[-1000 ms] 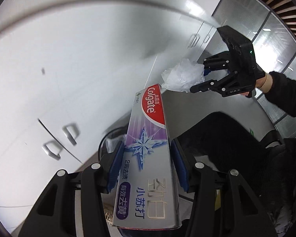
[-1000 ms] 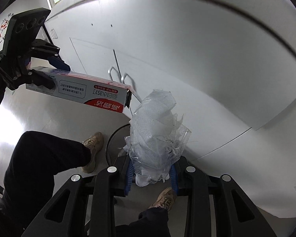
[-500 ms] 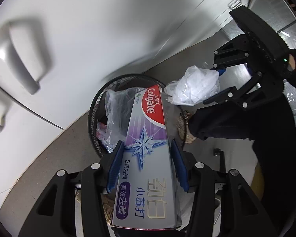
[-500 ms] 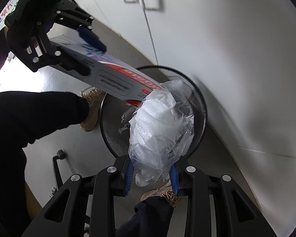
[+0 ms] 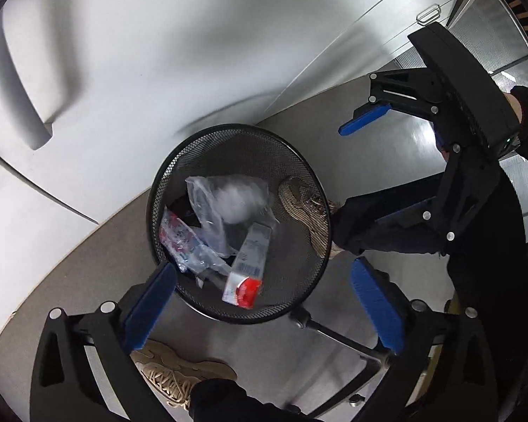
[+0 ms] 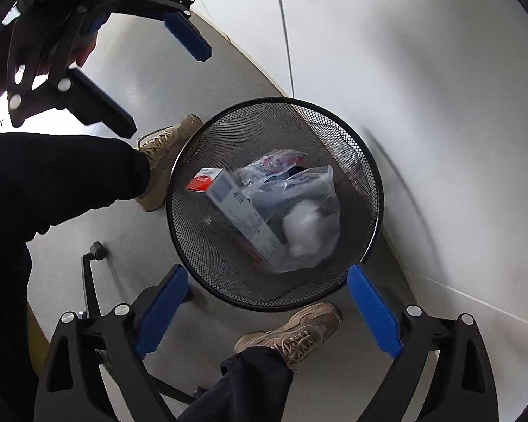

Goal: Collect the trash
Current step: 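Raise both tools back toward the remaining items on the counter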

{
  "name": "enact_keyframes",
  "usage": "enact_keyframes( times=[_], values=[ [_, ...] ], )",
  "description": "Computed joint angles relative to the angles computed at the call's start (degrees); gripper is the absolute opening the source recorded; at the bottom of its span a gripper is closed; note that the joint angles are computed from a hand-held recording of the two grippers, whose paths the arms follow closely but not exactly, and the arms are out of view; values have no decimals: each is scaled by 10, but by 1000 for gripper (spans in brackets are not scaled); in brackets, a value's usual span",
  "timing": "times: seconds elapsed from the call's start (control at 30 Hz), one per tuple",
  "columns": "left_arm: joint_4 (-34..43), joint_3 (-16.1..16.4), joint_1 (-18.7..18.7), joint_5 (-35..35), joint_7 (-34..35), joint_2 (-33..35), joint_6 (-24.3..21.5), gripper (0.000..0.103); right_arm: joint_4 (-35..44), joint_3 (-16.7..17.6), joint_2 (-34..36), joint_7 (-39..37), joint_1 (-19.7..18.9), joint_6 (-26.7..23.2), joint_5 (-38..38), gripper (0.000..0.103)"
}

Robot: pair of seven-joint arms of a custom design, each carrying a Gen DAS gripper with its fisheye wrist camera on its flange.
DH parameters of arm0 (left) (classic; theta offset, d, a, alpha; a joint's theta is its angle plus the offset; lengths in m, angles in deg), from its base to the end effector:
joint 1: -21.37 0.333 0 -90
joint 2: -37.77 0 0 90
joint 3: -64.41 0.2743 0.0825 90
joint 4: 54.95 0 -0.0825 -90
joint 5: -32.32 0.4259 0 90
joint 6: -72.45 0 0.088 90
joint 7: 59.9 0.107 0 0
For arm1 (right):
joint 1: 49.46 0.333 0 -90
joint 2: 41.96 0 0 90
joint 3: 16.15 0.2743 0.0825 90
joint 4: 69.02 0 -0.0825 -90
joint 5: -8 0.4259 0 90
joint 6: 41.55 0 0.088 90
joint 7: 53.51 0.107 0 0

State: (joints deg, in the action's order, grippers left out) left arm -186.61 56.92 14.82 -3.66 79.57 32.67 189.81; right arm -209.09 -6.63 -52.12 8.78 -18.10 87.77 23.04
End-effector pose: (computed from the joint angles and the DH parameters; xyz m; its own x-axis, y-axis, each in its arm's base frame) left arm 0.5016 -0.1580 0.3140 -0.6468 -0.5978 0.4736 -0.7407 0.6404 -0.2032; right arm 0.3748 0.3307 0.2990 0.8466 -0.5070 -0.1622 -0.5210 -0.8516 -0.0575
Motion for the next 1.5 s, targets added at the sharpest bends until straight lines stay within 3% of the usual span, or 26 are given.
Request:
enact_keyframes(
  times=[0.17, 0.4, 0.67, 0.9, 1.07, 1.23, 1.5],
  values=[
    [-23, 5, -3, -1, 3, -53, -7, 99, 0, -3, -18, -37, 6, -4, 14, 95],
    [-30, 20, -14, 0, -31, -134, -18, 99, 12, -11, -70, -33, 6, -18, 24, 95],
    [-34, 54, -31, 1, -68, -277, -31, 99, 34, -26, -167, -77, 19, -75, 40, 95],
    [26, 61, -50, 34, -108, -345, -35, 99, 86, -44, -221, -132, 22, -137, 56, 95],
    [95, 69, -64, 37, -135, -344, -22, 99, 163, -65, -222, -171, 16, -193, 90, 95],
    [183, 61, -68, 43, -171, -293, 28, 99, 249, -82, -207, -202, -2, -241, 132, 96],
    [388, 28, -52, 85, -260, -110, 88, 99, 403, -109, -126, -200, -58, -285, 189, 97]
  ],
)
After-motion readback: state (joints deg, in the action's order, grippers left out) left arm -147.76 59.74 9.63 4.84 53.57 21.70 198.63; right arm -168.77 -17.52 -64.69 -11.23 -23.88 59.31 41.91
